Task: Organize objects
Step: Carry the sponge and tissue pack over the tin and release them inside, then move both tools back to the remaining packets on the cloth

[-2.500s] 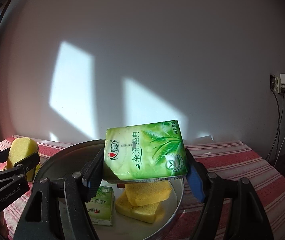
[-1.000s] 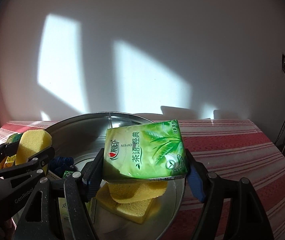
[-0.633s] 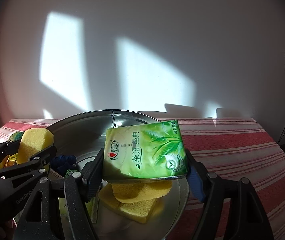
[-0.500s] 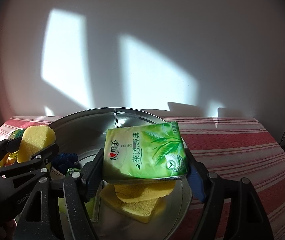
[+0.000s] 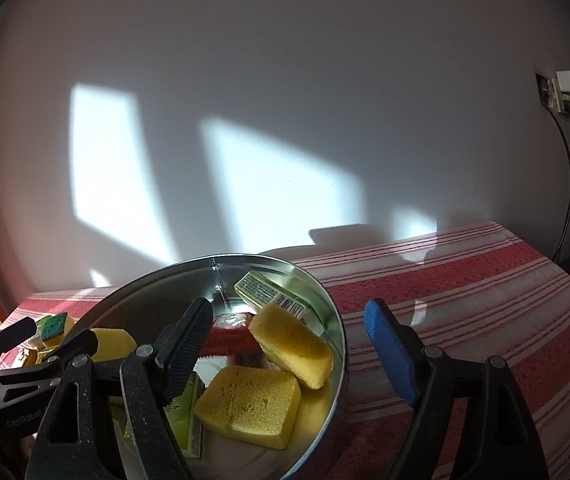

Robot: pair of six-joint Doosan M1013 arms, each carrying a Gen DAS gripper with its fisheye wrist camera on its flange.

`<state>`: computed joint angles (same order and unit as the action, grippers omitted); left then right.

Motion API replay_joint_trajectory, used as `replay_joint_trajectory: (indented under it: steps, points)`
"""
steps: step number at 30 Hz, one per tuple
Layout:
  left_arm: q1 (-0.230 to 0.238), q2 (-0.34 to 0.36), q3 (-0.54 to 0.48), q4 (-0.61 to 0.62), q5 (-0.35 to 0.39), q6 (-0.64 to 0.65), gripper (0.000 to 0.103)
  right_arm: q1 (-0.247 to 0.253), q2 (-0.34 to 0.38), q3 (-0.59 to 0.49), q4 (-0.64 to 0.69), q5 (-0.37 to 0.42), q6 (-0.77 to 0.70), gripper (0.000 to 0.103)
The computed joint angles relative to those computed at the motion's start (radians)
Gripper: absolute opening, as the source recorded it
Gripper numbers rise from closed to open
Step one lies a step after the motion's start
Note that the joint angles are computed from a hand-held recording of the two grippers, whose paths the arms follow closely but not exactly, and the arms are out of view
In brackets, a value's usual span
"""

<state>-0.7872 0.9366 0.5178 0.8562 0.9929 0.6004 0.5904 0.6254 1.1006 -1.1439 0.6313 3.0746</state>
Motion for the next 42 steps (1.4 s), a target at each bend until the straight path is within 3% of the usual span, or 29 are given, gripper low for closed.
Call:
replay_joint_trajectory:
  steps: [5, 15, 26, 42]
  points:
    - [0.006, -0.053, 0.105, 0.039, -0.042, -0.09, 0.103, 0.006, -0.005, 0.012, -0.055, 0.031, 0.056, 0.08]
    - [0.012, -0.099, 0.199, 0.102, -0.032, -0.177, 0.102, 0.044, -0.004, 0.028, -0.254, 0.167, 0.199, 0.08]
    - [0.026, -0.146, 0.297, 0.152, -0.024, -0.214, 0.102, 0.082, 0.014, 0.007, -0.314, 0.266, 0.24, 0.08]
    - [0.066, -0.209, 0.403, 0.141, -0.031, -0.257, 0.102, 0.139, 0.099, -0.138, -0.219, 0.15, 0.129, 0.08]
